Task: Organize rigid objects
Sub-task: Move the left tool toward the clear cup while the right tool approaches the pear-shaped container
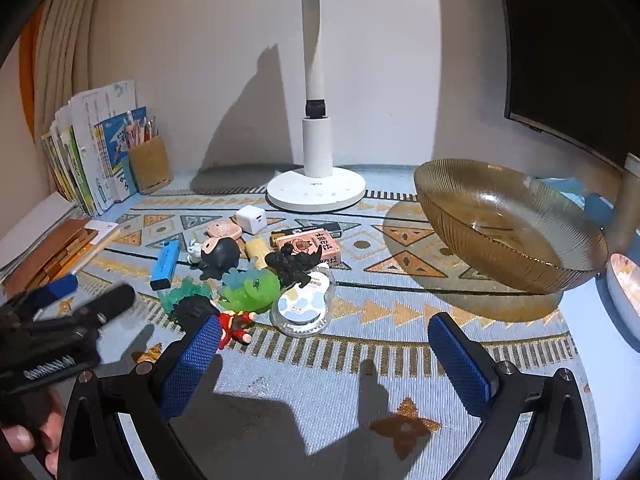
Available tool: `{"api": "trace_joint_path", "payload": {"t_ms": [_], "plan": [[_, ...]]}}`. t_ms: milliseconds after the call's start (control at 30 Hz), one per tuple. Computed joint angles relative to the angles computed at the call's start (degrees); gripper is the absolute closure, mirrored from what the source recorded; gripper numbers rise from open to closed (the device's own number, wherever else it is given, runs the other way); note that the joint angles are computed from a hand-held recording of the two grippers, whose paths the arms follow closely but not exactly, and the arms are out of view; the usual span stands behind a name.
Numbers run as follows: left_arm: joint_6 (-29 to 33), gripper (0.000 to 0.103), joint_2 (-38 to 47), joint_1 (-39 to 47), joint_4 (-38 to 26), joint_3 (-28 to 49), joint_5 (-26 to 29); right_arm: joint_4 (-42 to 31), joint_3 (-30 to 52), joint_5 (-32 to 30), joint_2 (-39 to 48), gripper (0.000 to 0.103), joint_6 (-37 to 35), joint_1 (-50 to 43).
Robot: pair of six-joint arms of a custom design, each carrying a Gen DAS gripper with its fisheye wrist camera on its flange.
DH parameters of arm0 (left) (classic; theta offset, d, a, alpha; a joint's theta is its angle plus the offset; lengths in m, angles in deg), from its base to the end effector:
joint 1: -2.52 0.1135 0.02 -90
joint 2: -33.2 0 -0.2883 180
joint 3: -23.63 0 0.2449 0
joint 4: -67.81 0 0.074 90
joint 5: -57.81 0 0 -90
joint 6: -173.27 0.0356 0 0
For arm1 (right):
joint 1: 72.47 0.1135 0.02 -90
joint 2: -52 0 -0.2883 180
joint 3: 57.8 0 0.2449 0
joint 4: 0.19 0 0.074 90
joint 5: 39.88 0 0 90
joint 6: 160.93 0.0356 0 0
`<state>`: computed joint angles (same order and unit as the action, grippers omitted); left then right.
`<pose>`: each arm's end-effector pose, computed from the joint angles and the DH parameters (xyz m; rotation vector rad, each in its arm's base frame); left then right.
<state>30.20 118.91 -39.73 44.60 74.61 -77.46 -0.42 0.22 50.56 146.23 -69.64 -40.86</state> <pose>0.2037 -0.1509 0.1775 -0.4694 2.1636 0.1505 0.2787 0.1712 0.1912 -0.5775 2.1480 0.3097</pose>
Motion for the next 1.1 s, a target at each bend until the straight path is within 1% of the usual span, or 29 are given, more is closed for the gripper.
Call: {"api": "trace_joint_path", "payload": {"t_ms": [33, 67, 167, 267, 400, 533, 733, 967, 1100], "plan": [[1.33, 0.001, 0.41, 0.89, -0.34, 0.53, 2.70, -0.25, 0.43, 0.05, 0.20, 0.000, 0.03, -0.12], [2.13, 0.001, 1.12, 0.98, -0.67, 1.17, 3.79, -0.27, 0.36, 0.03, 0.13, 0.000, 0.13, -0.17], [0.08, 0.001, 2.19, -1.42, -3.20, 2.41, 0.01, -0.40, 0.20, -0.31, -0.10, 0.000, 0.10, -0.46], [0.68, 0.001, 2.62, -2.51, -3.57, 2.83, -0.86, -0.76, 0.27, 0.34, -0.10, 0.000, -0.12, -0.03], [-1.85, 0.001, 2.76, -3.72, -5.49, 3.31, -4.00, -0.13, -0.20, 1.18, -0.30, 0.000, -0.90, 0.64], [-0.77, 0.001, 0.66, -2.23, -2.62, 1.25, -1.94, 0.13, -0.35, 0.95, -0.28, 0.000, -1.31, 0.66], [0.40, 0.001, -0.46, -1.26, 0.06, -0.28, -0.06, -0.46, 0.12, 0.30, 0.01, 0.000, -0.94, 0.31], [0.84, 0.001, -0.22, -1.66, 0.46, -0.25, -0.21, -0.92, 0.32, 1.08, 0.19, 0.000, -1.01, 0.75], [1.13, 0.001, -0.53, -1.18, 1.12, -0.64, 0.76, -1.12, 0.48, 1.17, 0.37, 0.000, -1.30, 0.85]]}}
